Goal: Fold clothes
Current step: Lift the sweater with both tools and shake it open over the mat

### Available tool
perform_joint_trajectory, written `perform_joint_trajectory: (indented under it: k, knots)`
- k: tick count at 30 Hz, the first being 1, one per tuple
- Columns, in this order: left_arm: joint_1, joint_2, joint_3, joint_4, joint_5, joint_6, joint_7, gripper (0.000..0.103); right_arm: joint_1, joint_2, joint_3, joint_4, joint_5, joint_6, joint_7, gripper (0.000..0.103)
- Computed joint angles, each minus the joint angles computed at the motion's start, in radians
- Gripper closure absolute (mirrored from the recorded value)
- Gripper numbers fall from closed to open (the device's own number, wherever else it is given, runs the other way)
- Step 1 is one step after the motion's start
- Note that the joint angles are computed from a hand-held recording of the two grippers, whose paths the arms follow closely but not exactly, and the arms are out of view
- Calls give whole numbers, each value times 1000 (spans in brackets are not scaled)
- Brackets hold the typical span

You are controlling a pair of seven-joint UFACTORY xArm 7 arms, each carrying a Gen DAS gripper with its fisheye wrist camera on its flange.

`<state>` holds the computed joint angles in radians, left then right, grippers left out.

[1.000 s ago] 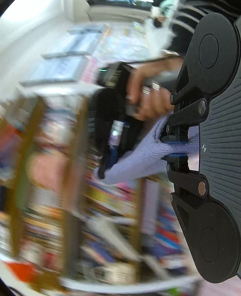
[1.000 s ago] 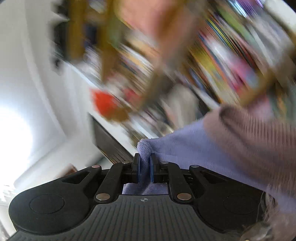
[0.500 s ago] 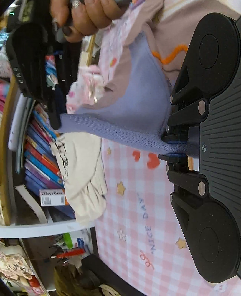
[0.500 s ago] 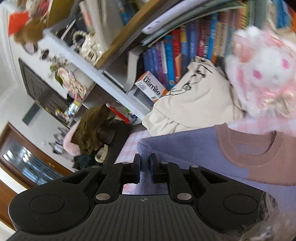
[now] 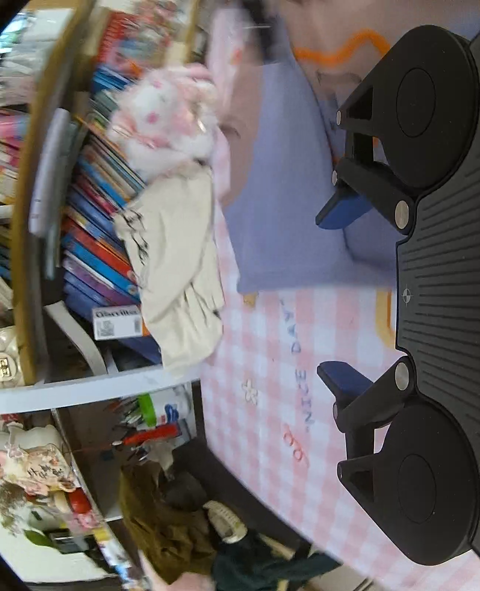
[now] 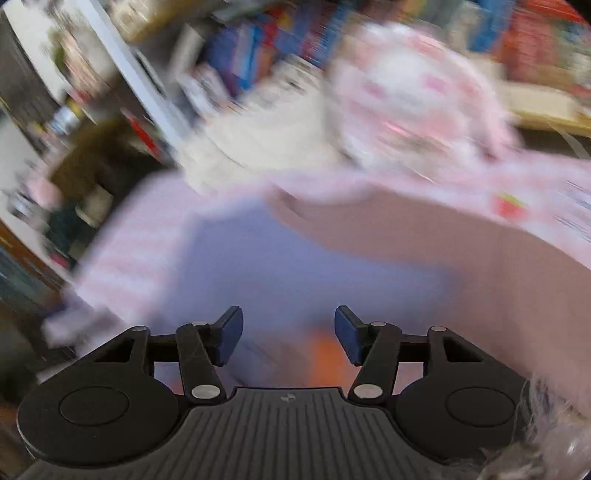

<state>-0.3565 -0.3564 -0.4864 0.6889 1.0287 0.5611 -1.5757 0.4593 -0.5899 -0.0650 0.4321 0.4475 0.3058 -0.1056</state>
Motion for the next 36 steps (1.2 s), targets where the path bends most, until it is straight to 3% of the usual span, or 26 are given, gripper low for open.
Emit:
perform_joint_trajectory:
  k: [2,6,12,15,16,20,25,26,29,34,36]
  knots:
    - [-11,13,-10,13,3,-26,-15,22,-133,-126,73,-102,-107,54,54,52]
    - [-68,160,-28,137,-29,38,66,23,-224,-373,72,-244,-190,151,123,53]
    - [-188,399,-42,368,135,117,194,23,-278,-628,53,-327,-294,389,94,62]
    - [-249,523,-17,503,214,141,258,23,-285,-704,30,-348,-310,469,65,75]
    - [-265,548,-6,534,225,141,273,23,-278,-731,19,-353,-308,493,48,86]
    - [-328,678,32,696,197,167,441,23,-231,-818,-29,-350,-269,630,-29,91]
    - [-400,781,85,797,161,204,589,27,-242,-919,-9,-380,-238,688,-62,91]
    - [-419,795,99,809,165,216,604,32,-245,-928,-7,-383,-234,691,-64,91]
    - [-475,829,144,844,176,254,637,62,-253,-946,-5,-390,-224,695,-69,91]
    - [-546,838,230,869,193,290,595,77,-263,-949,-10,-393,-212,694,-75,91]
    - [-546,823,255,855,167,256,573,93,-265,-948,-10,-393,-208,694,-76,91]
